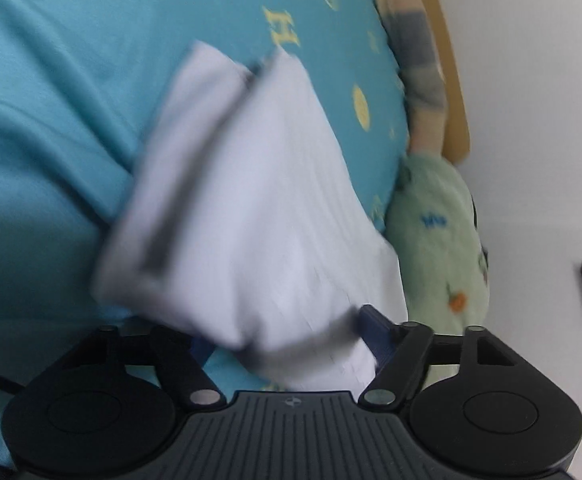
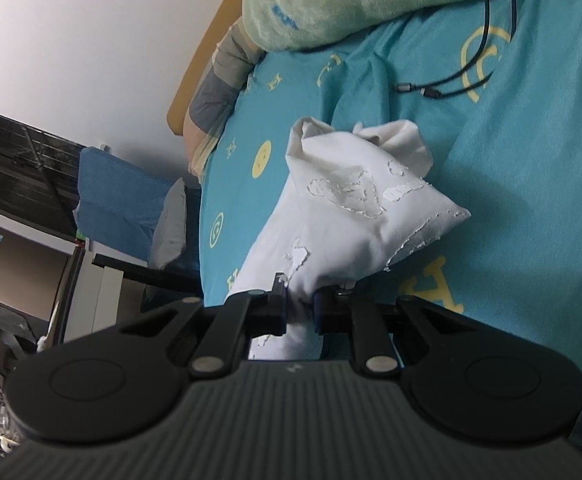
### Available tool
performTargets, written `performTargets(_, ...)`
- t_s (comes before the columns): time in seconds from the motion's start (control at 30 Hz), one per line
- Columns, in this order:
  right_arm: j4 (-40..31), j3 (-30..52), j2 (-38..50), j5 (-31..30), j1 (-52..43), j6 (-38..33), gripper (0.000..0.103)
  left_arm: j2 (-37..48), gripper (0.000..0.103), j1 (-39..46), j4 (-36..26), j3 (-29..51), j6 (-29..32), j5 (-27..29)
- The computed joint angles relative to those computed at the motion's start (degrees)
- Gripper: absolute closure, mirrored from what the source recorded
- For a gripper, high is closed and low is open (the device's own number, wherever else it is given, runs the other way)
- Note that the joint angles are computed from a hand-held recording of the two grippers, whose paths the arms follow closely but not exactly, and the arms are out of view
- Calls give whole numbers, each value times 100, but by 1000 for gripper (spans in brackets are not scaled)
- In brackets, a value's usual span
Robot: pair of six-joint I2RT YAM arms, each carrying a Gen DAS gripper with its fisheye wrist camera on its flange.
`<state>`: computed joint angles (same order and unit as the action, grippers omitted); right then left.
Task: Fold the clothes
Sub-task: 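Carry the folded shirt with both grippers onto the pink blanket by the wall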
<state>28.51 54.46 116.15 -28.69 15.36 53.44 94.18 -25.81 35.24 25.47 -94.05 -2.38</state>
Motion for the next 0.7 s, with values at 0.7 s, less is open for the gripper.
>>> performTargets(0.7,-1599,-274,-2514,-549,-1571,-621,89,-676,80,-757,-3223,3186,875,174)
